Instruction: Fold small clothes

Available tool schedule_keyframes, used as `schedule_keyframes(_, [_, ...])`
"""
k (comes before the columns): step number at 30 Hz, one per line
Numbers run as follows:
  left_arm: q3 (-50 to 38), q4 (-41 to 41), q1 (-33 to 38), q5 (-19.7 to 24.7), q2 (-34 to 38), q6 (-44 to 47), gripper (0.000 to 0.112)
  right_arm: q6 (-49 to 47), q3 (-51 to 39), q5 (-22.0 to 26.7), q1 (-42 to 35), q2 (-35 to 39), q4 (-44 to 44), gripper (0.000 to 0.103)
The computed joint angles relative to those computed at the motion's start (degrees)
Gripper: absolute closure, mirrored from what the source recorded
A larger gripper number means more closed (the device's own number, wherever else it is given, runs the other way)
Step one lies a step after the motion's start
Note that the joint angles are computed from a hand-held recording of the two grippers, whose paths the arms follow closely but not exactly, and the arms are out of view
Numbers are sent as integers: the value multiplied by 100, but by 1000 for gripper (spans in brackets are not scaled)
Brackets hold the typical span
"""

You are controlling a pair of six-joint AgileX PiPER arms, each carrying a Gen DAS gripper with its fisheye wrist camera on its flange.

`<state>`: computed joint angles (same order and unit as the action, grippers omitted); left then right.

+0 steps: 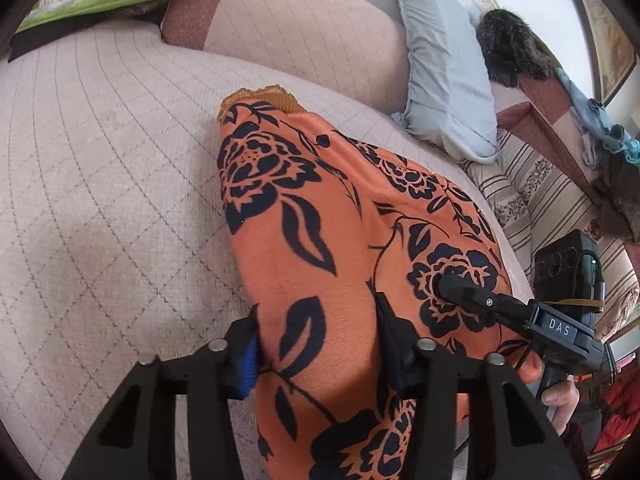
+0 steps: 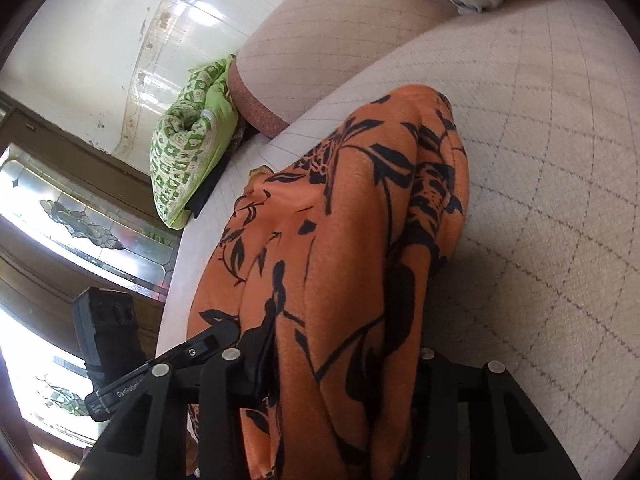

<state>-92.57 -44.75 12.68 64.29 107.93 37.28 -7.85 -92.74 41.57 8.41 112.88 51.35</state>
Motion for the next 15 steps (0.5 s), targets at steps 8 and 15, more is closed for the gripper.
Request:
schedule_keyframes(8, [209,-500,569,196,-466,488,65,430,-184,-117,403,-284,-469,60])
schedule_keyframes(15, [516,-572,1085,362,-914,947,65,232,-184,-168,613,-354,-96,60])
